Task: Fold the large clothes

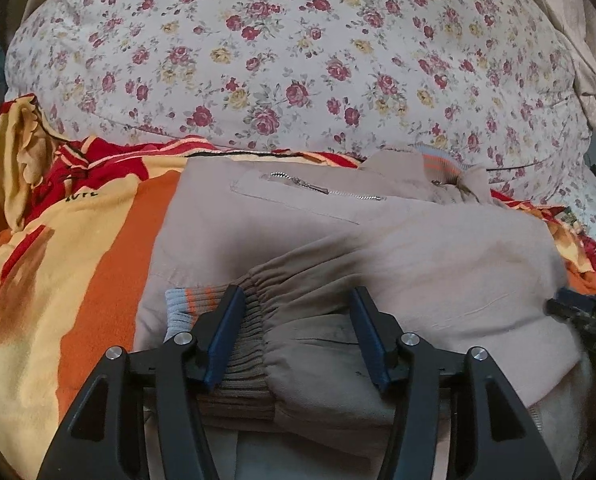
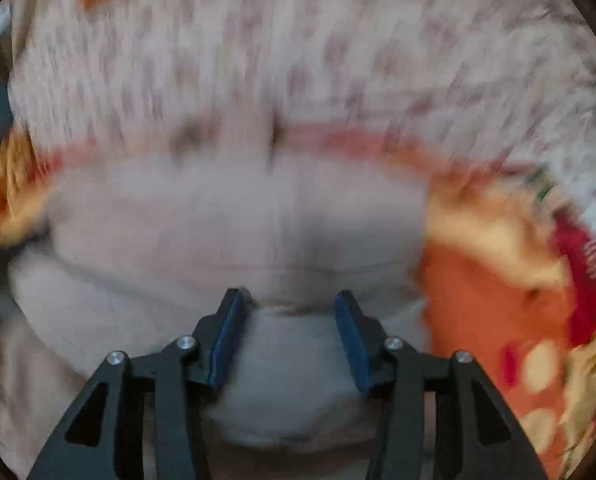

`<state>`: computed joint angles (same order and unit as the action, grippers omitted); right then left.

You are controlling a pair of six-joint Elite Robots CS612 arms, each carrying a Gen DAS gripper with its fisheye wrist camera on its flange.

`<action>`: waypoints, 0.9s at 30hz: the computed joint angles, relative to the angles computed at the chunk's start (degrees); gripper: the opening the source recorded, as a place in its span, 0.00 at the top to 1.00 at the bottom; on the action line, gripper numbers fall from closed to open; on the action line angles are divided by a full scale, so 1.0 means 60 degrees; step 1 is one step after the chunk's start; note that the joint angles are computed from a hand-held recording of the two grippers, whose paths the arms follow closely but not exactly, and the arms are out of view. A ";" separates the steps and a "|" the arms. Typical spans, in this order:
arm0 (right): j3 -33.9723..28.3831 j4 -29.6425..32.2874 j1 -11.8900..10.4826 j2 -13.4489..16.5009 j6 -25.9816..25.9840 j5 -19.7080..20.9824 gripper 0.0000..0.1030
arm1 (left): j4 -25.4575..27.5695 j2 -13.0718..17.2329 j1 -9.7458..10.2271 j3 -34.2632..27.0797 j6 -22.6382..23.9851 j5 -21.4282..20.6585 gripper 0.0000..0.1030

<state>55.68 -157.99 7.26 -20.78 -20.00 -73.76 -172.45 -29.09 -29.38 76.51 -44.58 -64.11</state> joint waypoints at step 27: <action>0.7235 -0.3435 -0.1744 -0.2519 0.1239 0.2013 0.34 | -0.2447 -0.2622 -0.2527 0.6088 -0.1289 0.1501 0.58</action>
